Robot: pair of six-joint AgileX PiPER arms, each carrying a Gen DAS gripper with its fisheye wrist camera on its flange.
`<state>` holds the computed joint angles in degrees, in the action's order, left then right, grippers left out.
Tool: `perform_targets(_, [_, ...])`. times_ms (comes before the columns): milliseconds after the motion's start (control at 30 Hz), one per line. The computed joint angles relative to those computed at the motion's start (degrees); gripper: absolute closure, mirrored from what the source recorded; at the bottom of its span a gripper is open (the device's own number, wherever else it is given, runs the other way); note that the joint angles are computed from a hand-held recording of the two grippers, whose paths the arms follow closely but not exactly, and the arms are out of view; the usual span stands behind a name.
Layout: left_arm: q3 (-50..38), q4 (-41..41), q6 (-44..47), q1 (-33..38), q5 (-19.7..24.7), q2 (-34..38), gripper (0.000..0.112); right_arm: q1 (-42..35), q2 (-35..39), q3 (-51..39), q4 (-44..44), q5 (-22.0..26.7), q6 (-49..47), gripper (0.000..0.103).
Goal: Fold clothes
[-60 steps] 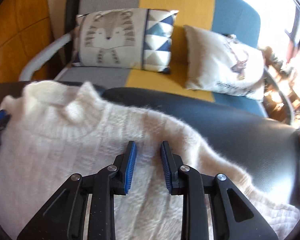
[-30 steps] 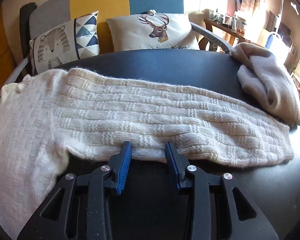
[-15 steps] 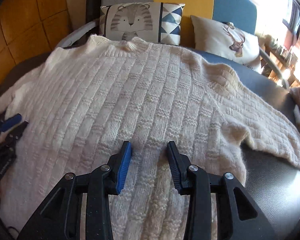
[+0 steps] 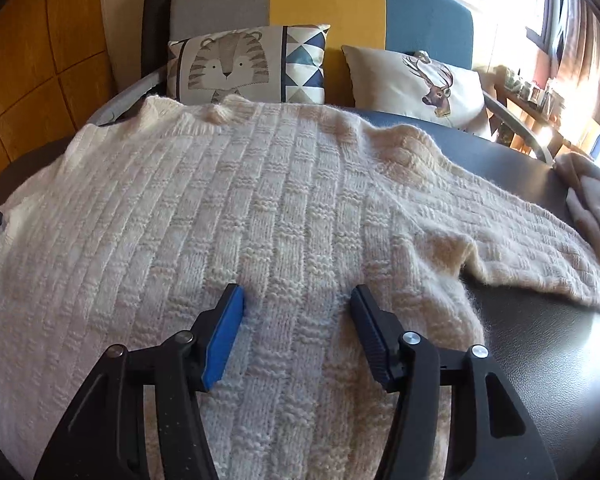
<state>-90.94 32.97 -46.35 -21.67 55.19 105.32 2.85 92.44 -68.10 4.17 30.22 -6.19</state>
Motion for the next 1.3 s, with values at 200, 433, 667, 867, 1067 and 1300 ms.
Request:
perform_targets(200, [3.71, 3.58, -0.08, 4.9, -2.91, 0.38, 0.077, -0.03, 0.16, -0.25, 0.07, -0.02, -0.14, 0.043])
perform_targets(433, [4.44, 2.53, -3.21, 7.82, -2.43, -0.1, 0.064, -0.42, 0.56, -0.69, 0.79, -0.03, -0.76, 0.043])
perform_targets(667, [5.27, -1.09, -7.99, 3.9, -4.15, -5.14, 0.067, -0.82, 0.74, -0.9, 2.26, -0.01, -2.13, 0.042])
perform_targets(867, [3.72, 0.42, -5.0, -9.69, -6.61, -3.55, 0.067, -0.73, 0.83, -1.19, 2.48, 0.23, -2.13, 0.042])
perform_targets(1067, [5.1, -3.16, -6.03, -8.76, -5.77, -0.97, 0.063, -2.01, 1.31, -2.25, 6.37, 1.86, -5.86, 0.042])
perform_targets(1300, [10.5, -6.86, -2.73, -5.46, -10.48, -5.2, 0.064, -3.64, 1.26, -2.56, 11.71, 2.95, -10.96, 0.039])
